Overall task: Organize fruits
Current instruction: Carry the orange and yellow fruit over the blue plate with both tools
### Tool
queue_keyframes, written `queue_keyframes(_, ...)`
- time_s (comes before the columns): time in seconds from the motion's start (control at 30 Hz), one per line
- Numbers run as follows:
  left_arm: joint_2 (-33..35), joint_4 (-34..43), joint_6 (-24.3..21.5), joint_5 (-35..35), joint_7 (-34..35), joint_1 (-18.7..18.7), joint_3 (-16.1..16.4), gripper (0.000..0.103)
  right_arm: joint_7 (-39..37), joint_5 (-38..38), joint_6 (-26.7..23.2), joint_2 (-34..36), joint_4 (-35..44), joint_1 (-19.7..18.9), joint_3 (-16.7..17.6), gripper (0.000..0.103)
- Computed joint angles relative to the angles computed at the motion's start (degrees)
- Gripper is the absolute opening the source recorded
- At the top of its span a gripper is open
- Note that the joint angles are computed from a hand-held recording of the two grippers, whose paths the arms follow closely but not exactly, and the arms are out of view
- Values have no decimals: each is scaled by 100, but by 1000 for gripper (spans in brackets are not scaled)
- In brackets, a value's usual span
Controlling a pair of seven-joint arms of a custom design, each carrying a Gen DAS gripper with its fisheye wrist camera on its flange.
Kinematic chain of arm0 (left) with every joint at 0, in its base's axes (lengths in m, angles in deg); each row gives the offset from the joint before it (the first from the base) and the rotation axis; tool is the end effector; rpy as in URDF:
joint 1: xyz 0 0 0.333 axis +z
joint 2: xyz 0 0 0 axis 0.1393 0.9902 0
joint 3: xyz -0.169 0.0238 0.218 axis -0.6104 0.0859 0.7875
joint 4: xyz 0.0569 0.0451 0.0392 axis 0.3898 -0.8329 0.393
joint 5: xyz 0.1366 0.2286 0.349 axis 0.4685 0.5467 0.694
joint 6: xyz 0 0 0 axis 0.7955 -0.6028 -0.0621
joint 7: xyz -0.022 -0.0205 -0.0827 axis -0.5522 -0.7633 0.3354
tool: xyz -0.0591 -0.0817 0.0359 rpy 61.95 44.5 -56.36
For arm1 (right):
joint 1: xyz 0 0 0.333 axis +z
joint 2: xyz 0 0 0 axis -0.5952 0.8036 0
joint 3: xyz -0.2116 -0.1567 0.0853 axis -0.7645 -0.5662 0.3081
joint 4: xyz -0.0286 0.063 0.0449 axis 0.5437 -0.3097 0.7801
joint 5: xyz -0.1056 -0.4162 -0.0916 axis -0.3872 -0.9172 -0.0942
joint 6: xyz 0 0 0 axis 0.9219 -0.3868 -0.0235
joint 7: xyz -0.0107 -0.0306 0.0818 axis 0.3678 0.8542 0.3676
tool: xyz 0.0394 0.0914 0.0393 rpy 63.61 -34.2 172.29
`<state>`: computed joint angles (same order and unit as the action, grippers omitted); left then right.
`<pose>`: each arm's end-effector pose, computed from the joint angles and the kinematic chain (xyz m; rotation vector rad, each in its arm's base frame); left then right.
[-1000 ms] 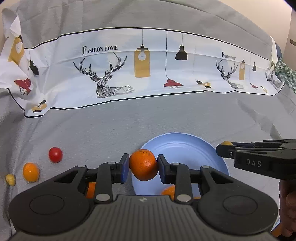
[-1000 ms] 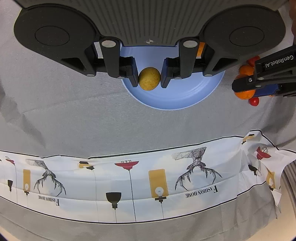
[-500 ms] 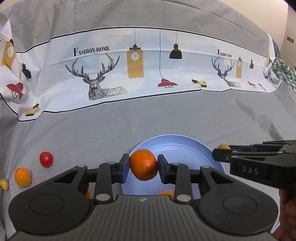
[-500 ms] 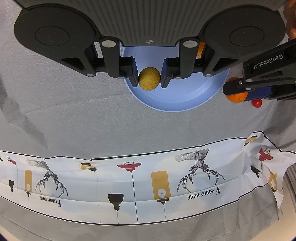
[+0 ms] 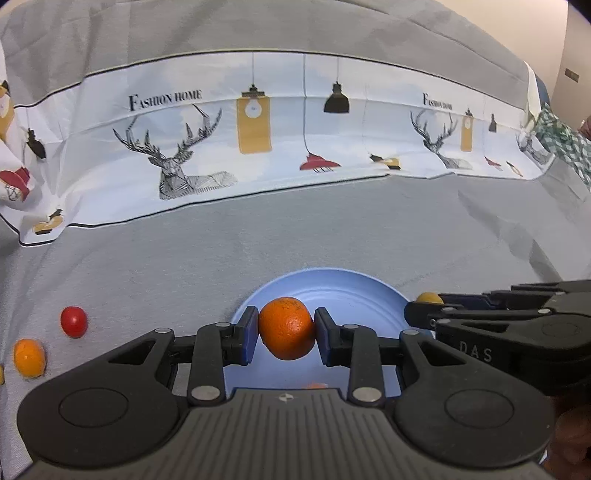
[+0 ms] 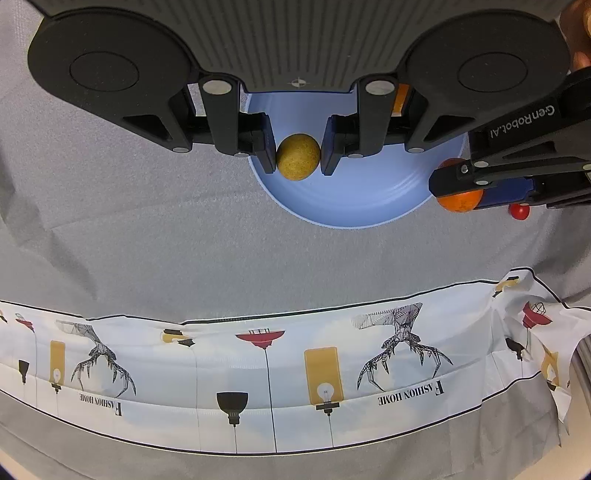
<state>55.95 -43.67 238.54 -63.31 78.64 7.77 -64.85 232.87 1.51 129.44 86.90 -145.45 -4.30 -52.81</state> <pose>0.6184 -0.2456 0.3195 -1.2937 2.3069 -0.9727 0.5562 0.3924 0.3531 -1.5048 2.0230 -0.6570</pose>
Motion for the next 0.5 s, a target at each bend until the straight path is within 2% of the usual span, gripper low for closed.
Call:
queue_keyframes(0.13, -13, -14, -92, 382, -217, -277, 297, 36, -66, 77, -37, 22, 28, -5, 10, 27)
queue_keyframes(0.5, 34, 36, -239, 739, -515, -407, 470, 36, -424, 387, -47, 117, 122, -4, 14, 27)
